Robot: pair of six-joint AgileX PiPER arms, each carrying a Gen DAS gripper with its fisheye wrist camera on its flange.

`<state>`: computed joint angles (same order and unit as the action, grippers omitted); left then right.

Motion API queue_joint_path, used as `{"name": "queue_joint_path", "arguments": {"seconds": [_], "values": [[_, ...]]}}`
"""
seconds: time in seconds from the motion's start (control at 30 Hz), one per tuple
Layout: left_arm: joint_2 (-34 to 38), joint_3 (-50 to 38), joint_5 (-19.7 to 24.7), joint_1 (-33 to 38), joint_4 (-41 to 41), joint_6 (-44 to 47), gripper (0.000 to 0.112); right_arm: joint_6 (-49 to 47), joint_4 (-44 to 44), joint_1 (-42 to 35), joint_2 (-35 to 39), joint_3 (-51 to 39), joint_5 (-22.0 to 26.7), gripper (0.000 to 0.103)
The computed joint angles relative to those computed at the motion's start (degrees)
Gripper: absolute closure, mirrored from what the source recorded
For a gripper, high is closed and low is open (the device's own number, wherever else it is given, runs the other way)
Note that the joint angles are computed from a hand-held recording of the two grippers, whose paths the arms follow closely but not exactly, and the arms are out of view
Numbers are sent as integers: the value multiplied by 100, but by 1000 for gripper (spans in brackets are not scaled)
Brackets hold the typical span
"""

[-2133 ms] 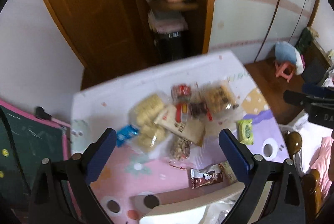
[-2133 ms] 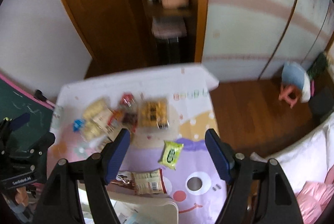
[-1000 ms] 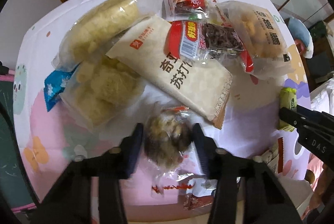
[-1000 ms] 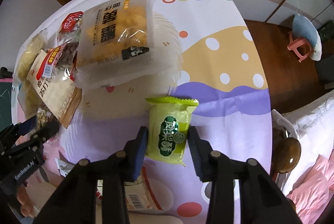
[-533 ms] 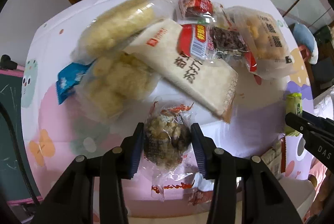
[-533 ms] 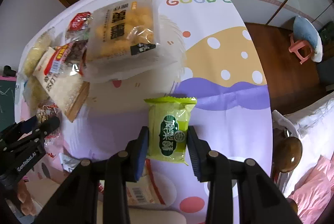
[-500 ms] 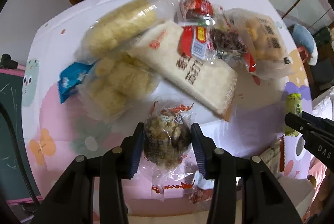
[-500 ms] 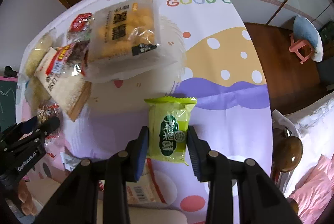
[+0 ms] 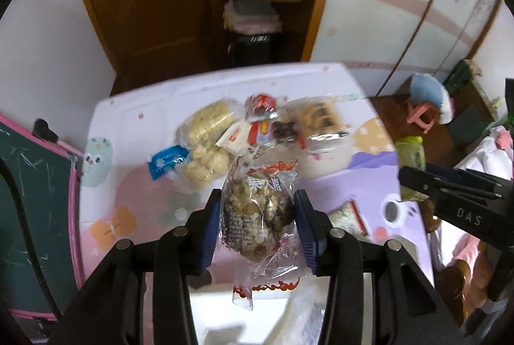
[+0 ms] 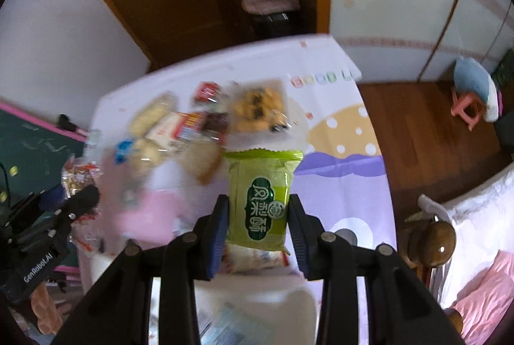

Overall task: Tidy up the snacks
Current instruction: 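Lower both held snacks into the white tray and open both tools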

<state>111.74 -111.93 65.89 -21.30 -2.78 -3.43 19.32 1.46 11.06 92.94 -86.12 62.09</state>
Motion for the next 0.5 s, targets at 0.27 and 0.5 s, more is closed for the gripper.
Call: {"name": "queue_joint_path", "arguments": {"seconds": [0.27, 0.5], "values": [[-2298, 1860, -295, -129, -1, 1, 70, 1419, -1319, 1731, -1898, 772, -5, 67], [-3778, 3173, -492, -53, -341, 123, 69, 3687, -3321, 4157, -2928, 1376, 624, 66]]}}
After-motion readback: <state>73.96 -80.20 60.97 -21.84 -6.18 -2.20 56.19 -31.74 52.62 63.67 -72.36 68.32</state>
